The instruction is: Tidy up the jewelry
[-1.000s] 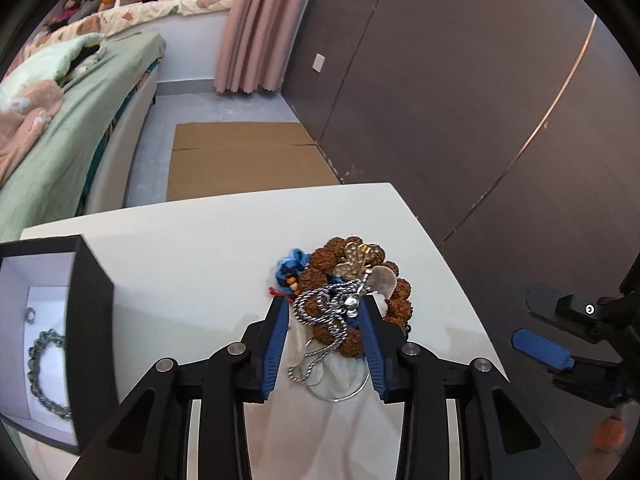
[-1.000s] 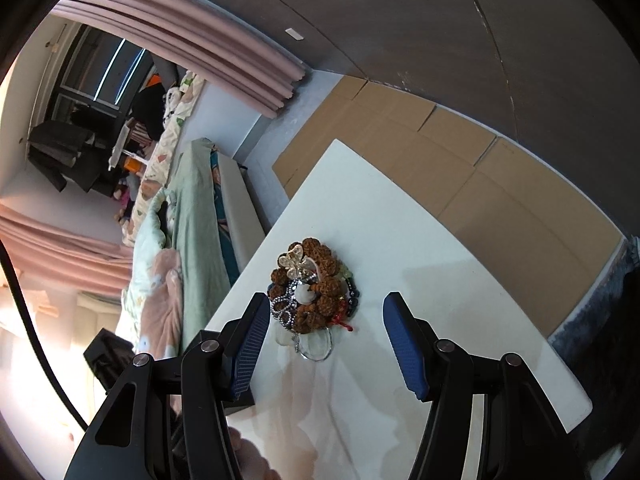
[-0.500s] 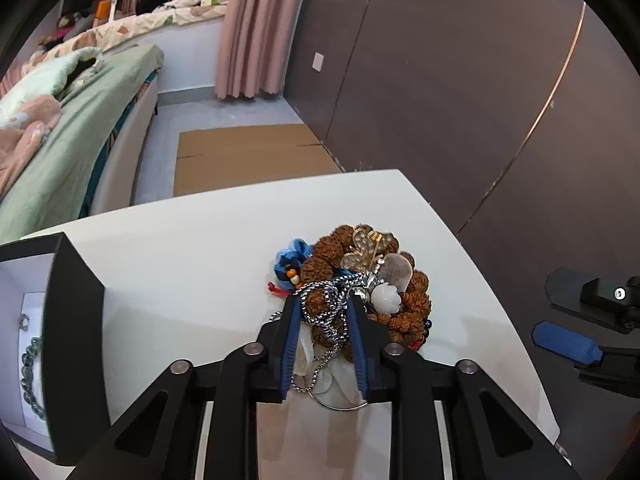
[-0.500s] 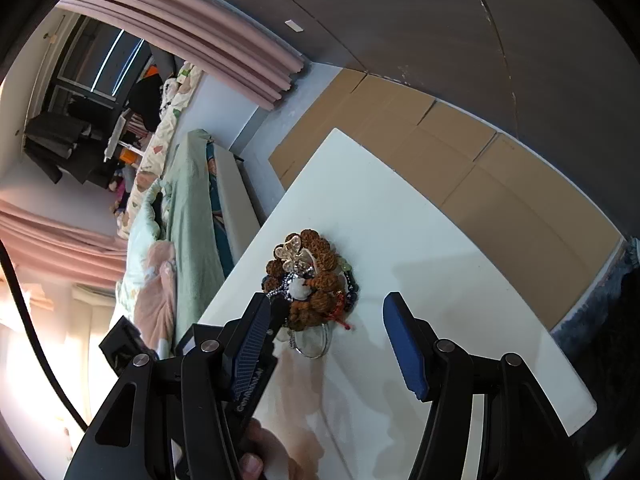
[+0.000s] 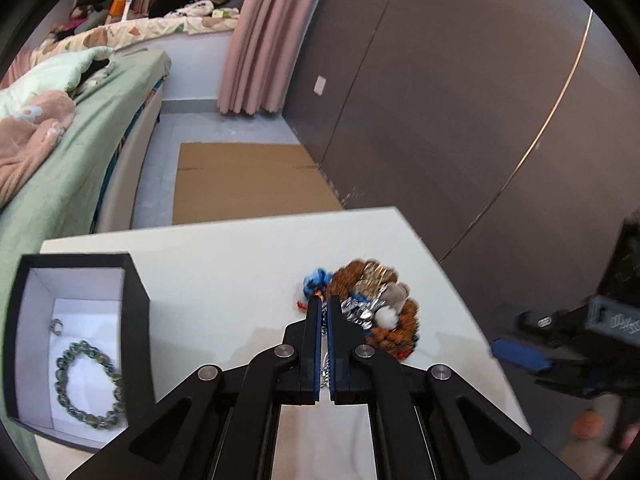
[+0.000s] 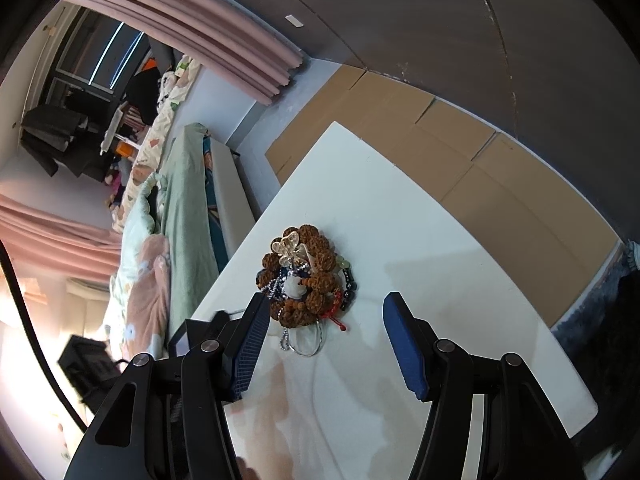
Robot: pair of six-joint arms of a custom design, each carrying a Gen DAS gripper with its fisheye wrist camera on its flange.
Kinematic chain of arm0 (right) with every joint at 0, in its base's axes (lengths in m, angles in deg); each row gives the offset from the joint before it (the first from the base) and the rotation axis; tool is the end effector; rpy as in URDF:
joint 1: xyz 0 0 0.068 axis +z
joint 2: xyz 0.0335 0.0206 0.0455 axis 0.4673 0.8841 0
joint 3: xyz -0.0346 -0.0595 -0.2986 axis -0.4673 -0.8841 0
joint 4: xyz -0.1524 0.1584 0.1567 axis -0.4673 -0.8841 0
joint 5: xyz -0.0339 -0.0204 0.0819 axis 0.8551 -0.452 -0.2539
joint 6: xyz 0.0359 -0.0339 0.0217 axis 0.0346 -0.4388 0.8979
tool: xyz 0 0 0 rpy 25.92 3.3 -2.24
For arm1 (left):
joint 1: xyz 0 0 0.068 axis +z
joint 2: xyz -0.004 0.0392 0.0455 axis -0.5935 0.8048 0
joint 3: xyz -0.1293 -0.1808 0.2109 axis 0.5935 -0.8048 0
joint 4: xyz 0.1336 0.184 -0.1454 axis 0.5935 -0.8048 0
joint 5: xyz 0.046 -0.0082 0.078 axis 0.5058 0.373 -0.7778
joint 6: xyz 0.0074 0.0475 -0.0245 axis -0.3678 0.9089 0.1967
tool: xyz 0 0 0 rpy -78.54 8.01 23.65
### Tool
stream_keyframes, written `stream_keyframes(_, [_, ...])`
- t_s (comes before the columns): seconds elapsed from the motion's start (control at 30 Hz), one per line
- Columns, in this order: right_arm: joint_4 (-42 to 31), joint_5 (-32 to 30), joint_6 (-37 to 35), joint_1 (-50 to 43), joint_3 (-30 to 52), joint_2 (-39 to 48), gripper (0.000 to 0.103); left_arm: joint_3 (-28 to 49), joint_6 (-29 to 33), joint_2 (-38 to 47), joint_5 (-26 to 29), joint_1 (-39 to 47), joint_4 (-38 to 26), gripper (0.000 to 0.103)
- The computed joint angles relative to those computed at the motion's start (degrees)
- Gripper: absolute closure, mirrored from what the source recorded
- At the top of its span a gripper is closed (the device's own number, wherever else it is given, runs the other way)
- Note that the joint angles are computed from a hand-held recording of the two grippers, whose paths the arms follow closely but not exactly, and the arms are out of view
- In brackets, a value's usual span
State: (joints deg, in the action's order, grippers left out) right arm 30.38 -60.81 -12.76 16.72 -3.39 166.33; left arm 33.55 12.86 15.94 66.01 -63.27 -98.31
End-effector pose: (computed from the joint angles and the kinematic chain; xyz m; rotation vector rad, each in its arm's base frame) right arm 0.2300 -0.0224 0.1960 0.3754 2.5479 0.9278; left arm 0.1862 -0.0903 0.2284 -0.1459 2.3251 -0.4061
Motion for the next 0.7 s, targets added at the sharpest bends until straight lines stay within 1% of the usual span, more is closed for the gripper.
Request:
stream_keyframes(0.13, [0.5,0.1,0.4,0.9,-0.3,-0.5,0.042,1.7,-0.2,-7.4,0.5,1.0,-4.0,0.101])
stream_keyframes(0.27, [1.6,0.3,1.1,2.5,-0.7,-0.9,0.042,4.7,-0.1,-13.6,-1.9,-0.2,-8.1,0.102])
stream_keyframes(0.37, [2.5,0.4,2.2,3.4,-0.9,-0.5,0.043,8.2,0.4,-16.6,-3.9,-1.3,-11.7,0.102])
stream_keyframes(0.47, [3.4,0.2,3.4,4.2,-1.1,0.0,0.044,11.3,0.3,-18.4,-4.4,-1.6,-14.5,0.102])
stream_keyframes(0.63, [4.2,0.3,4.2,5.0,-1.0,0.8,0.044,17.4,0.9,-20.9,-10.5,-6.0,-20.1,0.102])
stream_keyframes(0.7, [4.2,0.1,4.1,4.9,-0.9,1.2,0.044,20.3,1.3,-21.2,-13.9,-8.4,-22.2,0.102])
